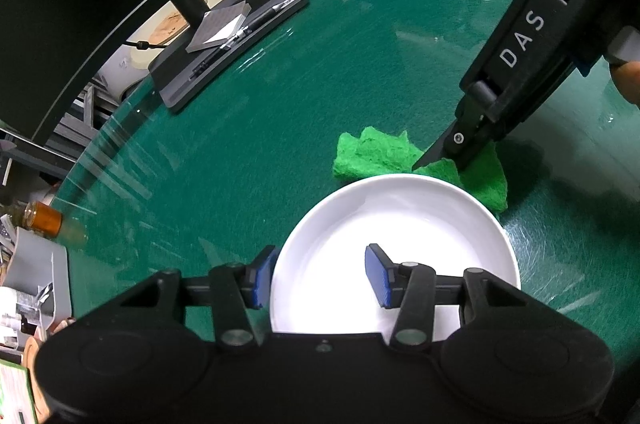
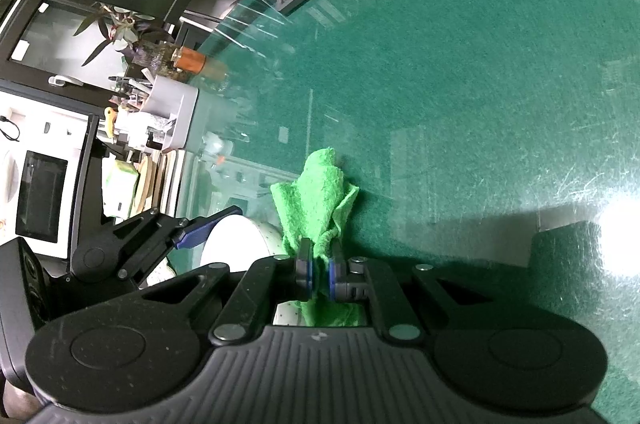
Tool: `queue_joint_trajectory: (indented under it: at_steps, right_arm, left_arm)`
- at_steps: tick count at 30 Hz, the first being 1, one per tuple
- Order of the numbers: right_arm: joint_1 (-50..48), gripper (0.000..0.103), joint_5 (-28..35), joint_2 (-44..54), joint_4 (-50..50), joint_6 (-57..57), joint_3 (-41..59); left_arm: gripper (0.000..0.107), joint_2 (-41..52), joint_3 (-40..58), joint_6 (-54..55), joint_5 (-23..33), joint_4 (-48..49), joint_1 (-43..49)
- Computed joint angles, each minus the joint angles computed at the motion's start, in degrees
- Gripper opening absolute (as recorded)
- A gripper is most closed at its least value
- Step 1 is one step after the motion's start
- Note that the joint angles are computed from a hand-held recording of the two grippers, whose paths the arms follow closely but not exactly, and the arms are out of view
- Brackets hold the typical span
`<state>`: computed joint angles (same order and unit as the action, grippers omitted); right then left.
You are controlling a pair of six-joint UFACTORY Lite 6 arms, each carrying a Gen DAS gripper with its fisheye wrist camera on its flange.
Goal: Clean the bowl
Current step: 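Press the green cloth against the bowl rim with the right gripper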
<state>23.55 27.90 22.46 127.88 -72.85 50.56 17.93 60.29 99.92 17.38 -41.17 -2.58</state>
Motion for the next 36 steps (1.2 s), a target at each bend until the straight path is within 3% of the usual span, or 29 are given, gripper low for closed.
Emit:
queue_joint_trajectory:
  at_steps: [28,36]
  right_arm:
    - [-0.3,0.009,0.5,0.0,0.1,-0.1,-0.8]
    - [0.9,0.009,0.2,-5.1,-2.1,-0.4,-5.2]
  left_arm:
    - [0.046,-1.3,-1.4,-1.8,-0.3,1.0,-0.6]
    - [0.047,5.7,9.1,-8.2,11.9,5.1,3.8]
